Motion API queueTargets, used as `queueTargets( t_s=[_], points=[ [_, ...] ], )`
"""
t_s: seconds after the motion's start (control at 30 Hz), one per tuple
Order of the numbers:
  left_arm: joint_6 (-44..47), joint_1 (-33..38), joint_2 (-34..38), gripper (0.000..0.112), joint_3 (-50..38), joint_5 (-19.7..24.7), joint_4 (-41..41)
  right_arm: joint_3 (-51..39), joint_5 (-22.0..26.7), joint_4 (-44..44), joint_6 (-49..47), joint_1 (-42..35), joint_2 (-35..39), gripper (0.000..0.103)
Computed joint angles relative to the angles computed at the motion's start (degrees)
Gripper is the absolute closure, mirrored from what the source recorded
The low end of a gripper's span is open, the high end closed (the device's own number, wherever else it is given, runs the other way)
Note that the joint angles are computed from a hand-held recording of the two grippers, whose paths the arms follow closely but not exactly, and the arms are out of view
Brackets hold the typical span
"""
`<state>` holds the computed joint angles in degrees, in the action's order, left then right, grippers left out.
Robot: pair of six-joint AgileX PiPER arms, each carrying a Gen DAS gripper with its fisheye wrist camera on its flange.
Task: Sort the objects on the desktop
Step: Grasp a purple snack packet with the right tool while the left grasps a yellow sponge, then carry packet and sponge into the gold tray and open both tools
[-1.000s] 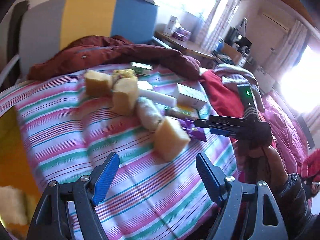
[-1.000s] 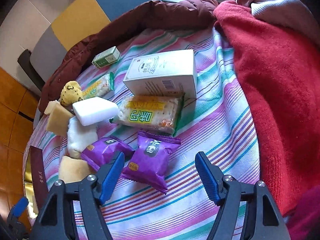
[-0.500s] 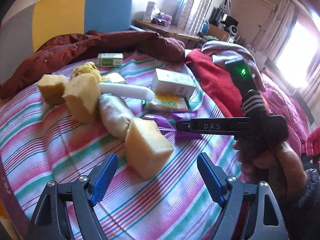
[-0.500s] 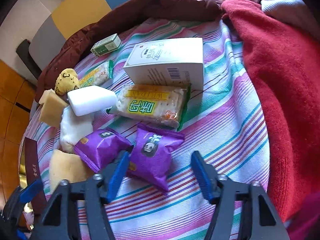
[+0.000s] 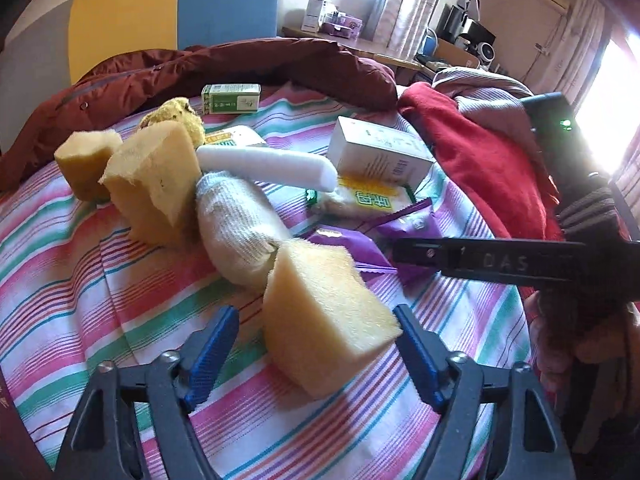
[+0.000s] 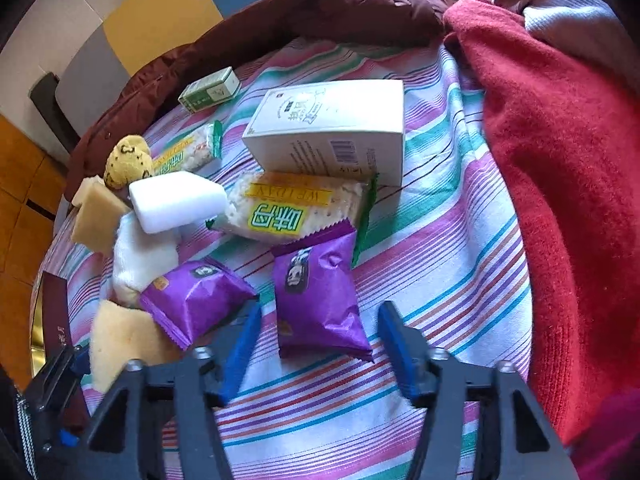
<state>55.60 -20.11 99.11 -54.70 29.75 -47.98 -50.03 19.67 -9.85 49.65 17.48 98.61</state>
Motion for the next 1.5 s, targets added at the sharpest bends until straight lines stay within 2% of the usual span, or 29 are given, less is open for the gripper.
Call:
queueTargets(
  t_s=[0.1,0.17,0.23,0.27,0.3,0.4,0.6,0.77,0.87,1.07,1.27,1.5],
  points=[
    [1.63,0.39,0.48,0.056,0.29,-0.37,-1.03,0.24,-0.83,-3.05,2.78,-0.35,-0.29,0.036],
    [3.72,1.49,0.68,0.059,0.61,0.61,-2.91,-0.57,0.29,-7.69,6.50,0.22,0.24,0.036],
    [5.37,2.61,0.81,0.063,0.75,1.68,-4.54,-1.54,1.26,-8.10,5.96,0.39,1.21,0.043],
    [6.23,3.16,0.68,0.064,0.97,2.06,-5.16,-2.03,1.40,-6.92,4.12,0.60,1.82,0.056],
    [7.33,3.77,0.31,0.066,1.41,2.48,-5.89,-2.52,1.95,-7.99,4.58,1.18,2.31,0.063],
    [8.84,4.98,-0.86,0.068,2.74,3.04,-6.96,-4.10,5.35,-16.21,10.60,4.17,3.36,0.064],
    [9.80,7.86,-3.21,0.069,5.85,3.48,-7.65,-2.12,4.13,-17.96,12.44,3.59,1.68,0.064],
    [11.31,11.22,-6.46,0.069,8.32,4.53,-8.25,1.67,-1.39,-19.04,14.80,2.26,-2.57,0.064],
    [11.72,13.59,-8.86,0.069,9.63,5.54,-8.13,3.54,-4.80,-22.88,18.23,2.55,-4.89,0.064],
    [11.94,18.90,-13.75,0.069,11.29,8.24,-7.87,3.43,-8.07,-22.60,15.66,4.46,-6.29,0.064],
    [13.39,28.53,-18.98,0.069,11.53,13.18,-7.28,4.32,-10.32,-21.64,13.84,7.98,-8.28,0.064],
    [16.11,43.31,-20.31,0.069,9.14,19.95,-7.51,-2.36,-6.02,-15.11,6.48,14.98,-6.81,0.064]
  ],
)
